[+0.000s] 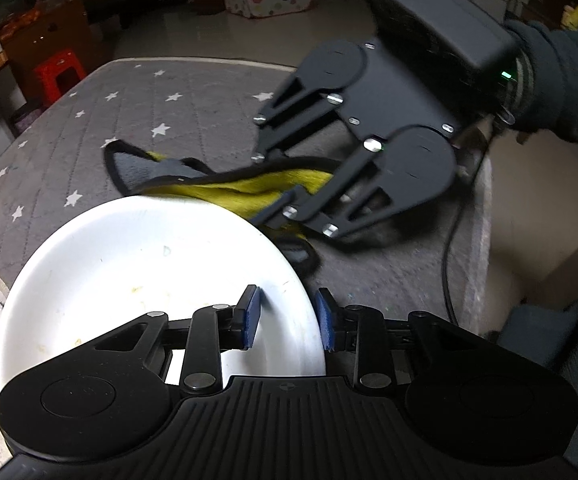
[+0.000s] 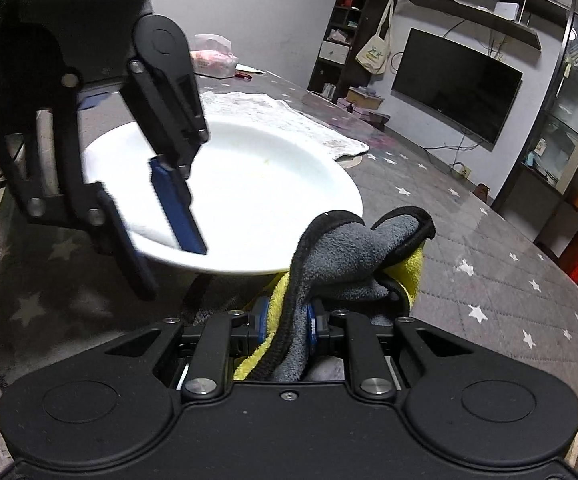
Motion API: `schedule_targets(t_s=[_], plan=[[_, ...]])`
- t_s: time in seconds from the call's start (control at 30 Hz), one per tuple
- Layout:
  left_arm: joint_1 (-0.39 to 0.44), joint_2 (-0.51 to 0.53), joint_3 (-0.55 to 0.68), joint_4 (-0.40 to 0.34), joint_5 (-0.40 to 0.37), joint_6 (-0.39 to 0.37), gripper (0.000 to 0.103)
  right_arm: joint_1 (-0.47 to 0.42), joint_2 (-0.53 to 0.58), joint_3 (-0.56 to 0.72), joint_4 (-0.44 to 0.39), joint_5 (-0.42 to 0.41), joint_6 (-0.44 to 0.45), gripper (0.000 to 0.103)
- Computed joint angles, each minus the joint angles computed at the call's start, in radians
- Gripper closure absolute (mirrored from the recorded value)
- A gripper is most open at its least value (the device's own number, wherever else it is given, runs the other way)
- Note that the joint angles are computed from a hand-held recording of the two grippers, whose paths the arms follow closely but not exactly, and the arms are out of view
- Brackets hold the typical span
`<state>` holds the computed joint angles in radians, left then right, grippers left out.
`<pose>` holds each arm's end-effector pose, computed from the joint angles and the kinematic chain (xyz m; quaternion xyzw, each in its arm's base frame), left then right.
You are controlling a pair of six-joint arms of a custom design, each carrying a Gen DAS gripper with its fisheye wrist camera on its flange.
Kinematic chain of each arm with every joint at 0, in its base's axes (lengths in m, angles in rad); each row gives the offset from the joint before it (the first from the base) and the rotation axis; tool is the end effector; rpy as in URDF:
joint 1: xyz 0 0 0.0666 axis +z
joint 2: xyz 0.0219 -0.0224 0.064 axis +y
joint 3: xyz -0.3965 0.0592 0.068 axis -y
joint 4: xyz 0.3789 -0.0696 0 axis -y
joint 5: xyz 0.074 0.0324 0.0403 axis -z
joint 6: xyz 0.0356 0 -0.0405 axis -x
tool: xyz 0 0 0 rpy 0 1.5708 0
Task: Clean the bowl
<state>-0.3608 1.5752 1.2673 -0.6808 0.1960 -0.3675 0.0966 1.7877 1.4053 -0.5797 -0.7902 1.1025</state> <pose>0.4769 -0.1878 0.3209 0.3658 0.8808 -0.0928 0.2859 0.5765 0.0809 0.2804 -0.5921 0.6619 0.1884 0.4193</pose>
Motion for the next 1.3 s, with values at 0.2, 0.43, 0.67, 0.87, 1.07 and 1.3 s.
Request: schedule_targets(t_s=[0.2,0.43,0.67,0.87,1.07,1.3], plan=[[0.007,-0.004,-0.008,-0.013,0.021,-0.011,0.072,0.014,0.023,0.032,0.001,0.01,0.003,0.083],[0.003,-0.02,-0.03,-0.013,0.022,0.011,0.072,0.03,0.054,0.075,0.003,0.026,0.017,0.083],[-0.008,-0.011,-0.017,-0.002,-0.027,0.074,0.067,0.034,0.071,0.092,0.013,0.027,-0.007,0.083],[-0.012,0.011,0.018,0.02,-0.077,0.163,0.049,0.036,0.062,0.08,0.033,0.042,-0.02,0.083],[-0.007,0.042,0.065,0.001,-0.09,0.209,0.048,0.035,0.046,0.057,0.05,0.054,-0.031,0.083],[0.002,0.068,0.089,-0.02,-0.07,0.231,0.053,0.015,0.022,0.021,0.057,0.043,-0.037,0.083]])
